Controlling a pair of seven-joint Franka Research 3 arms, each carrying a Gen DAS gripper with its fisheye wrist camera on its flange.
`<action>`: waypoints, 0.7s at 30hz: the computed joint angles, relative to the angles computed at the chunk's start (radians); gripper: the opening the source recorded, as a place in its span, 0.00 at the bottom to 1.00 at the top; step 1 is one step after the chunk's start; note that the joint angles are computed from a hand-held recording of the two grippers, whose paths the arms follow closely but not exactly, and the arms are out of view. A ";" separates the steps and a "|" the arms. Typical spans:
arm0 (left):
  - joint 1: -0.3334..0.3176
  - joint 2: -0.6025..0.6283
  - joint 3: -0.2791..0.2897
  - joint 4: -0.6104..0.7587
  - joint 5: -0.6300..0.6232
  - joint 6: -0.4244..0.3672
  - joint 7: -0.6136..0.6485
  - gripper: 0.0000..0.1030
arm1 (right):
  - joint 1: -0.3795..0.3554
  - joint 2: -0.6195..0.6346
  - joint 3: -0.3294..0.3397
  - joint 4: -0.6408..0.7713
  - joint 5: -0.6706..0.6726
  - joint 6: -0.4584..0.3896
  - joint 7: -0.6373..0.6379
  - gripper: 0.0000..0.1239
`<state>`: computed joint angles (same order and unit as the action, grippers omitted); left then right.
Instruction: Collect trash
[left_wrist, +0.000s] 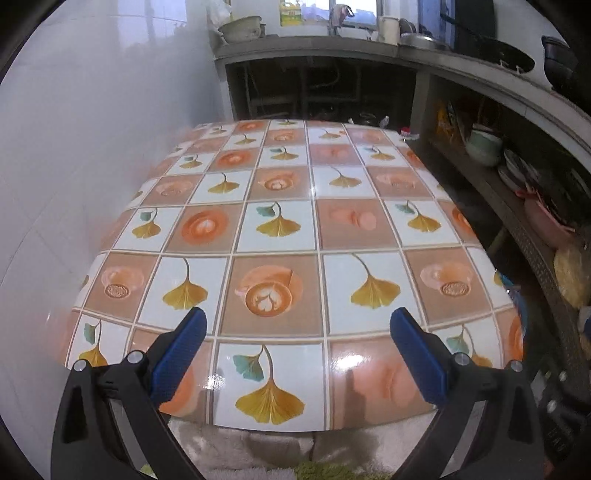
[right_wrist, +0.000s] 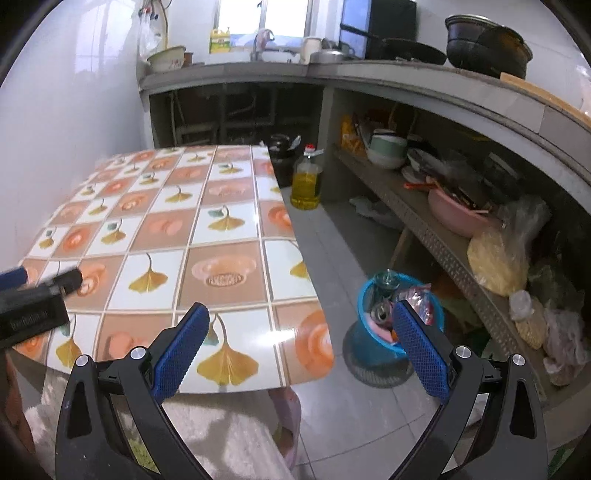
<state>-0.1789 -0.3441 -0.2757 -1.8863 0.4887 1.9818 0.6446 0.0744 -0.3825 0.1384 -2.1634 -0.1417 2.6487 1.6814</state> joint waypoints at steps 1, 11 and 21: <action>0.000 0.000 -0.003 0.002 0.006 -0.001 0.000 0.95 | 0.000 -0.001 -0.002 0.000 0.001 0.001 -0.002 0.77; -0.030 0.043 -0.036 0.051 0.061 -0.064 0.062 0.95 | -0.022 0.007 -0.009 0.012 -0.006 0.003 -0.005 0.77; -0.044 0.054 -0.031 0.059 0.071 -0.067 0.063 0.95 | -0.060 0.012 -0.011 0.020 -0.050 0.004 0.046 0.77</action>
<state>-0.2230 -0.2901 -0.3067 -1.8271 0.5598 1.9145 0.7079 0.0143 -0.3707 0.1273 -2.1429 -0.1916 2.6530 1.7275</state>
